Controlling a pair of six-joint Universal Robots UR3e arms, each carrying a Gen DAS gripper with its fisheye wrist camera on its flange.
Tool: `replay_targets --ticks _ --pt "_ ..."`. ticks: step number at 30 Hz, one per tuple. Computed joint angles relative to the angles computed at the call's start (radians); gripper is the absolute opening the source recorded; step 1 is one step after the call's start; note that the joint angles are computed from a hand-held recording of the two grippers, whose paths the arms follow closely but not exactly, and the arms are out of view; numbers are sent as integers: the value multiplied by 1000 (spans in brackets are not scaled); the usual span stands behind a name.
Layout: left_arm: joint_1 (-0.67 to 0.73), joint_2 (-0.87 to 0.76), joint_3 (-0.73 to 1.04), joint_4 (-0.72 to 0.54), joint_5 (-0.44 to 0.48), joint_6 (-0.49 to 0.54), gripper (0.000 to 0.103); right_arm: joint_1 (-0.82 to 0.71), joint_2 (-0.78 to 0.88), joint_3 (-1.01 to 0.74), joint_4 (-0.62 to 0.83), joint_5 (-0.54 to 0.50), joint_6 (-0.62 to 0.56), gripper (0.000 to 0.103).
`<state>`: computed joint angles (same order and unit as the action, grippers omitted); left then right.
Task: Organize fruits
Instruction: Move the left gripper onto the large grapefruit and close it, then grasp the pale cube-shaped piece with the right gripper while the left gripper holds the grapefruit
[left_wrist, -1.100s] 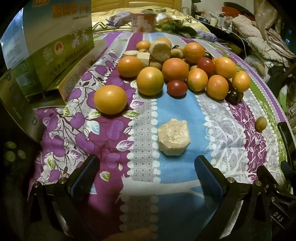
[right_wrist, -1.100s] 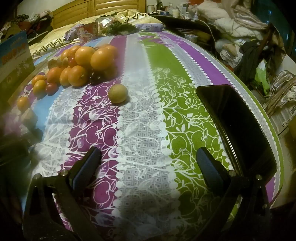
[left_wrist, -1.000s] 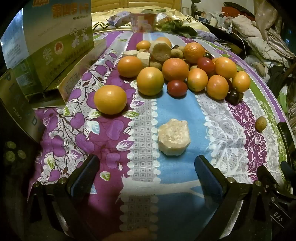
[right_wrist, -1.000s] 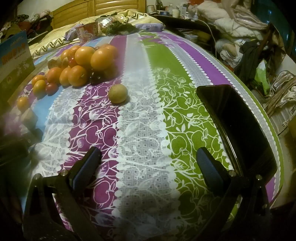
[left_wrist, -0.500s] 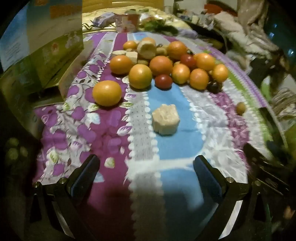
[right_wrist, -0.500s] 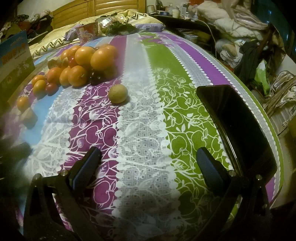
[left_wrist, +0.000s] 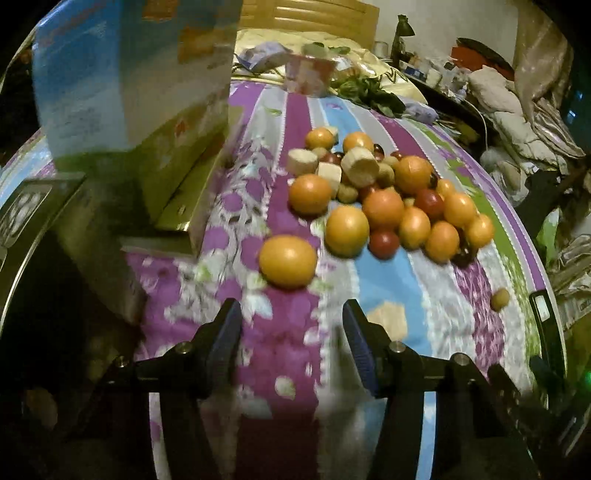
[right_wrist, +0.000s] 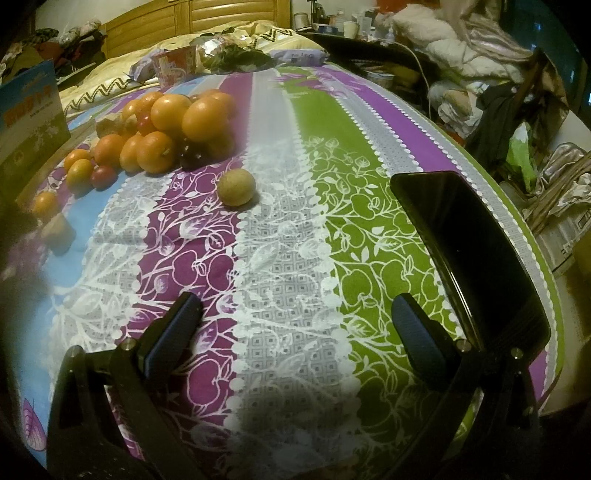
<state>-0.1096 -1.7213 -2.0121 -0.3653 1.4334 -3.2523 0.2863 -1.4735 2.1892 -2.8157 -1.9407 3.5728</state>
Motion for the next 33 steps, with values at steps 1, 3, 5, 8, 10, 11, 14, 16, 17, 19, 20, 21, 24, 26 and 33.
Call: replay_targets --ticks 1,3,5,8,10,11,14,16,17,19,20,21,24,26,33 --pt "-6 -29 33 -10 7 0 58 -1 0 0 0 0 -1 103" --pt "-17 -72 80 -24 22 -7 58 -5 0 2 -4 2 -5 103" --pt "-26 -112 115 -24 32 -14 58 6 -3 -1 4 -3 6 103" --pt "-33 -152 150 -29 56 5 58 8 -2 -2 4 -3 7 103" --pt "-43 -187 185 -36 71 13 56 7 1 -2 0 -3 6 103" --pt "-47 -197 195 -37 81 16 53 6 2 -3 0 -3 5 103" --pt "-51 -211 203 -31 92 27 44 1 -5 1 1 5 0 103" --pt "-52 -208 203 -31 92 39 43 5 -7 -3 8 2 4 103" --pt "-54 -205 203 -33 94 44 42 6 -8 -6 15 2 3 103" --pt "-53 -180 180 -23 87 51 42 3 -16 4 7 15 -9 103" --pt "-48 -158 161 -16 74 53 42 2 -27 8 13 24 -12 102" --pt "-47 -130 142 -16 65 56 42 -3 -45 16 15 43 -18 99" --pt "-53 -24 66 4 59 77 42 -3 -92 37 -7 119 -24 91" --pt "-57 45 24 -5 61 87 42 24 -98 25 -33 143 -29 87" --pt "-7 185 -64 -63 4 93 42 101 80 -162 -96 271 -165 66"
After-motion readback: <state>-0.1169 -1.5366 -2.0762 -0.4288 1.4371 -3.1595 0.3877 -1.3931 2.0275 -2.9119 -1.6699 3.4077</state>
